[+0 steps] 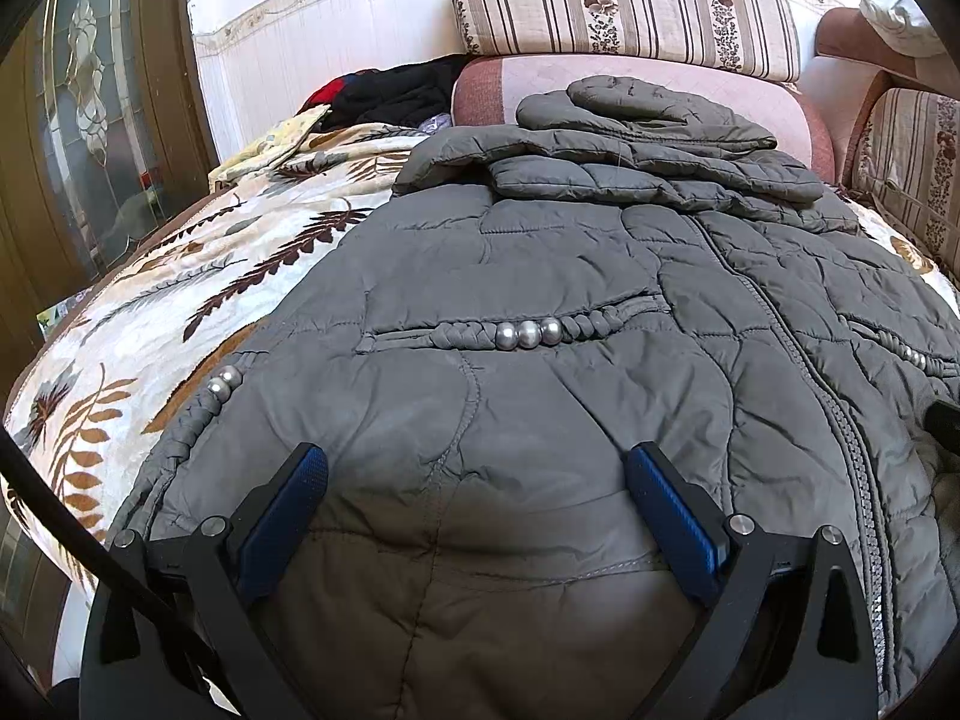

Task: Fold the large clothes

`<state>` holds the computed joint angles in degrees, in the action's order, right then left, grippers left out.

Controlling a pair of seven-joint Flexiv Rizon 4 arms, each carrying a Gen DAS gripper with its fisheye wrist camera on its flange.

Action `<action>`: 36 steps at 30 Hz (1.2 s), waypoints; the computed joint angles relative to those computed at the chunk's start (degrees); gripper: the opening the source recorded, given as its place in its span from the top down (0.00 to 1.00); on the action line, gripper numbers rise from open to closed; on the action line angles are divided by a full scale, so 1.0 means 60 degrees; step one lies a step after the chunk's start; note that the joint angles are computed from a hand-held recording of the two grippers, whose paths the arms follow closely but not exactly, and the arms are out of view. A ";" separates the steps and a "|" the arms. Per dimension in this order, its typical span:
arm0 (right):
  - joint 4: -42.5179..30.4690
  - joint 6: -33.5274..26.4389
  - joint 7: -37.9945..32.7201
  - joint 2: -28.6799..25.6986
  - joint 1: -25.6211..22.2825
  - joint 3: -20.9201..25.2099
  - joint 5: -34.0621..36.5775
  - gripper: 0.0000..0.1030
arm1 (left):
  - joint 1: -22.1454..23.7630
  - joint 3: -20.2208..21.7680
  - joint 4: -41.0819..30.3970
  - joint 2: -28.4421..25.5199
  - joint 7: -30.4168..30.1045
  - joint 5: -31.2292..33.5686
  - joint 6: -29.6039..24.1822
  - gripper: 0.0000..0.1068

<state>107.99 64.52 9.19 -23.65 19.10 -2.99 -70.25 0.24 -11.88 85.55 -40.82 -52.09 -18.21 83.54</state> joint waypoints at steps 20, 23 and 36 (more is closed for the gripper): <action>0.0296 0.0094 0.0000 0.0278 0.0068 0.0063 0.0075 0.14 | 0.0077 -0.0086 0.0087 0.0060 0.0054 0.0003 0.0003 0.06; 0.0473 0.0070 0.0326 0.0517 -0.0028 0.0078 -0.0163 0.14 | 0.0344 -0.0375 0.0199 0.0241 0.0298 -0.0119 -0.0169 0.06; 0.2487 -0.0476 0.2655 0.2542 -0.1612 0.0749 -0.1025 0.14 | 0.1735 -0.0145 -0.0822 0.0303 -0.1061 -0.2465 -0.2240 0.14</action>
